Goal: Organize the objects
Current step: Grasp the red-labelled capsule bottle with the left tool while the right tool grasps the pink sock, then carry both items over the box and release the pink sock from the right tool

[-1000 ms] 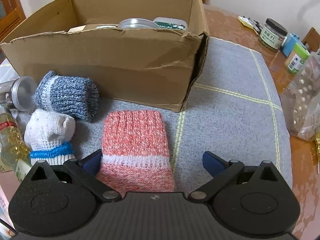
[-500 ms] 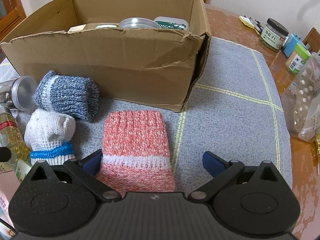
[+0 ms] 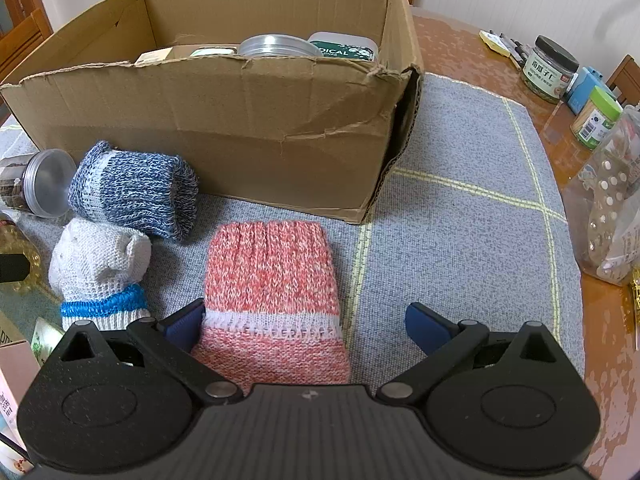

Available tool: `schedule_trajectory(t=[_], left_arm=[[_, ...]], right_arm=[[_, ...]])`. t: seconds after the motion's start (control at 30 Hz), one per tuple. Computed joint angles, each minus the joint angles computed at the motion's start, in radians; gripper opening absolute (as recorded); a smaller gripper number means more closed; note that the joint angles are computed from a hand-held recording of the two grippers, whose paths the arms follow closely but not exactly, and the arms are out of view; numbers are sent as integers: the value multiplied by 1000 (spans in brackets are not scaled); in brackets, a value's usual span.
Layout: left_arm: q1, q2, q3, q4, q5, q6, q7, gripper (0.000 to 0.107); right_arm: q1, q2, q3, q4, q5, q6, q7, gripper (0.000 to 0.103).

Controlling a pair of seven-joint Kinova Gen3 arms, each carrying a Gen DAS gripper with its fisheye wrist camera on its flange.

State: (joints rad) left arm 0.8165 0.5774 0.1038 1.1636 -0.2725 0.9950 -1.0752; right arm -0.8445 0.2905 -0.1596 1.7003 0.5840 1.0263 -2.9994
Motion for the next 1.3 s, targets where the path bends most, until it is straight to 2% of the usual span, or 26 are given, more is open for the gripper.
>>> schedule_trajectory(t=[0.3, 0.67, 0.83, 1.07, 1.3], left_arm=[[16, 20, -9, -17, -16, 8, 16, 99], [37, 41, -23, -50, -24, 33, 51, 93], [58, 45, -31, -59, -41, 51, 93, 93], [53, 39, -22, -65, -43, 73, 80, 93], [22, 31, 4, -71, -16, 89, -2, 93]], right_arm=[[6, 1, 0, 4, 0, -12, 12, 103], [7, -9, -3, 17, 5, -28, 32, 103], [6, -23, -13, 28, 15, -45, 62, 93], [1, -31, -23, 15, 8, -56, 111, 70], [1, -36, -26, -6, -16, -27, 145, 67]])
